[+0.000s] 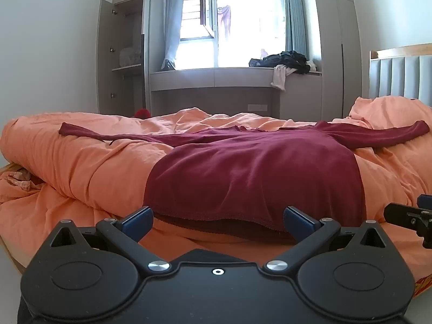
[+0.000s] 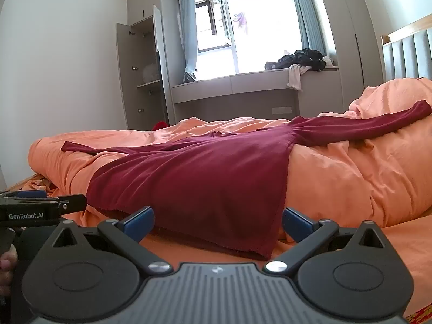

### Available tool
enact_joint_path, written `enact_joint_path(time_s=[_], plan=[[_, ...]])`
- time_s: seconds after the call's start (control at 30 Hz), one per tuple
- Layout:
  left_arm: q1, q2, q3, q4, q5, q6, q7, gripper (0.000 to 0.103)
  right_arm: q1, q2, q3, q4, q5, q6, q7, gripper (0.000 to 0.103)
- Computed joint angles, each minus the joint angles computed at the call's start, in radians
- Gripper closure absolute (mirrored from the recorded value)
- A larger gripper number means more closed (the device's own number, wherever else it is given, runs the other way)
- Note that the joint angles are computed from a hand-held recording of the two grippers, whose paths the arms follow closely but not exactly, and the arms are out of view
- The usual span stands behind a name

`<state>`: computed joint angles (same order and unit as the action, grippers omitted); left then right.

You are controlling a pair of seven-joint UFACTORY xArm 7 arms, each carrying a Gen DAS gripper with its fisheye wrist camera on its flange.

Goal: Fold small clothes

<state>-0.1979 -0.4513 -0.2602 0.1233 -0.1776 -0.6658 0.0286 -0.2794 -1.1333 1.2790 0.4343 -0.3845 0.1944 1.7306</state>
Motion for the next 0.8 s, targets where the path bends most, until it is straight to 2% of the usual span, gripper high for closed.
enact_joint_path(time_s=[0.27, 0.3, 0.33, 0.8], plan=[[-0.001, 0.002, 0.017, 0.004, 0.017, 0.006, -0.005, 0.0, -0.007, 0.005, 0.003, 0.005, 0.0, -0.004, 0.004, 0.0], [0.005, 0.002, -0.004, 0.0, 0.0, -0.003, 0.002, 0.0, -0.015, 0.007, 0.006, 0.012, 0.0, -0.004, 0.003, 0.0], [0.005, 0.002, -0.006, 0.0, -0.001, -0.005, 0.003, 0.0, 0.009, -0.005, -0.004, -0.01, 0.005, -0.002, 0.01, 0.0], [0.003, 0.002, -0.007, 0.001, -0.01, -0.004, 0.011, 0.0, 0.005, 0.001, -0.003, -0.001, -0.004, 0.006, 0.012, 0.0]])
